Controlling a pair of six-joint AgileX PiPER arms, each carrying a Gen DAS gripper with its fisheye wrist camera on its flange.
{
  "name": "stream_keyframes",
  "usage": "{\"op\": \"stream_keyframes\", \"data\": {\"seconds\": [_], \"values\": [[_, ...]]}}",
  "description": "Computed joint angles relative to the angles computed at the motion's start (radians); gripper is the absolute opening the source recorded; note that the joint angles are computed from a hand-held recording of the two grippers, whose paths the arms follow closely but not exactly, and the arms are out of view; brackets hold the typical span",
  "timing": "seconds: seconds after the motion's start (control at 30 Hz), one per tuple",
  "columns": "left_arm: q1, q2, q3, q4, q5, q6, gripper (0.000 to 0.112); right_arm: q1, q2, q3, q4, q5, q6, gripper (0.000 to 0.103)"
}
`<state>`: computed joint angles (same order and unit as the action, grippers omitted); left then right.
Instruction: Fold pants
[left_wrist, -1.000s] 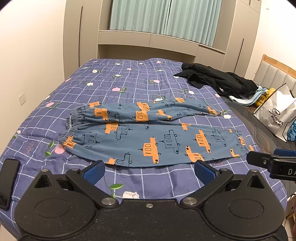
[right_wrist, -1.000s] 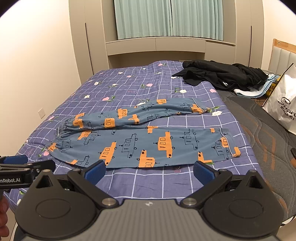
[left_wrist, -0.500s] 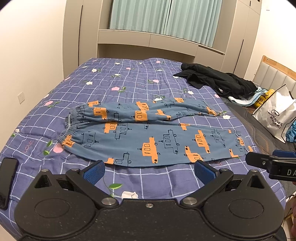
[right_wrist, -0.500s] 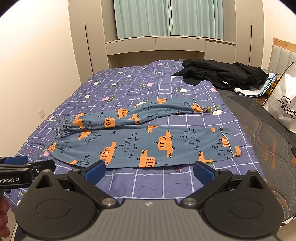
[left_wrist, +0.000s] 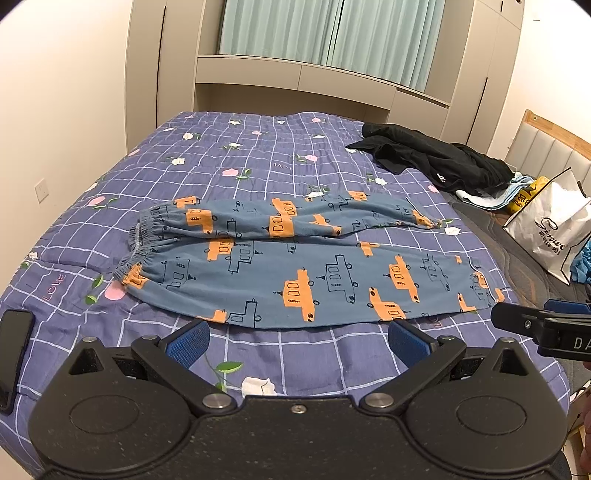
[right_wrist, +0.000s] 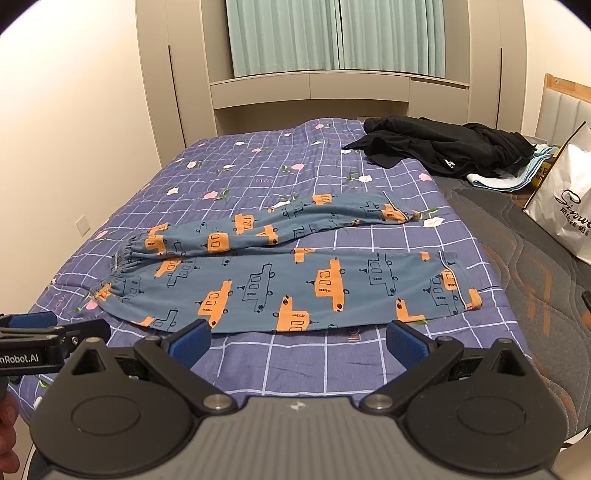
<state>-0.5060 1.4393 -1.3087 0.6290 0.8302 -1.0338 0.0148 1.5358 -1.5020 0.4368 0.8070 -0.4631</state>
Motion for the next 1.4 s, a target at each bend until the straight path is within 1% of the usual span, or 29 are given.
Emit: {"op": "stream_keyframes", "data": {"seconds": [0.57,0.73,0.9,1.03,1.23,1.3,1.37,1.4], "values": [[0.016,0.009,-0.003,-0.02,-0.009,0.011,0.103,-0.002,0.009,-0.006,0.002,0.006,-0.001,0.103],[0.02,0.005,-0.019,-0.024,0.009,0.015,0.103,-0.005,0.018,-0.027,0.014,0.017,-0.007,0.103],[0.004,-0.015,-0.02,0.003,0.038,-0.013,0.103,-0.015,0.014,-0.038,0.048,0.028,-0.029,0.103],[0.0,-0.042,-0.002,0.008,0.036,-0.034,0.103,-0.024,-0.008,-0.019,0.086,0.026,-0.07,0.103],[0.04,-0.053,0.017,-0.034,-0.012,0.0,0.103,-0.021,-0.005,-0.026,0.076,0.042,-0.06,0.103],[0.067,-0.064,0.028,-0.061,-0.052,0.046,0.103,-0.021,0.0,-0.035,0.087,0.035,-0.074,0.103],[0.102,-0.074,0.026,-0.112,-0.071,0.108,0.103,-0.037,0.005,-0.038,0.153,0.031,-0.119,0.103],[0.108,-0.075,0.022,-0.105,-0.065,0.114,0.103,-0.058,0.004,-0.024,0.236,0.026,-0.185,0.103]]}}
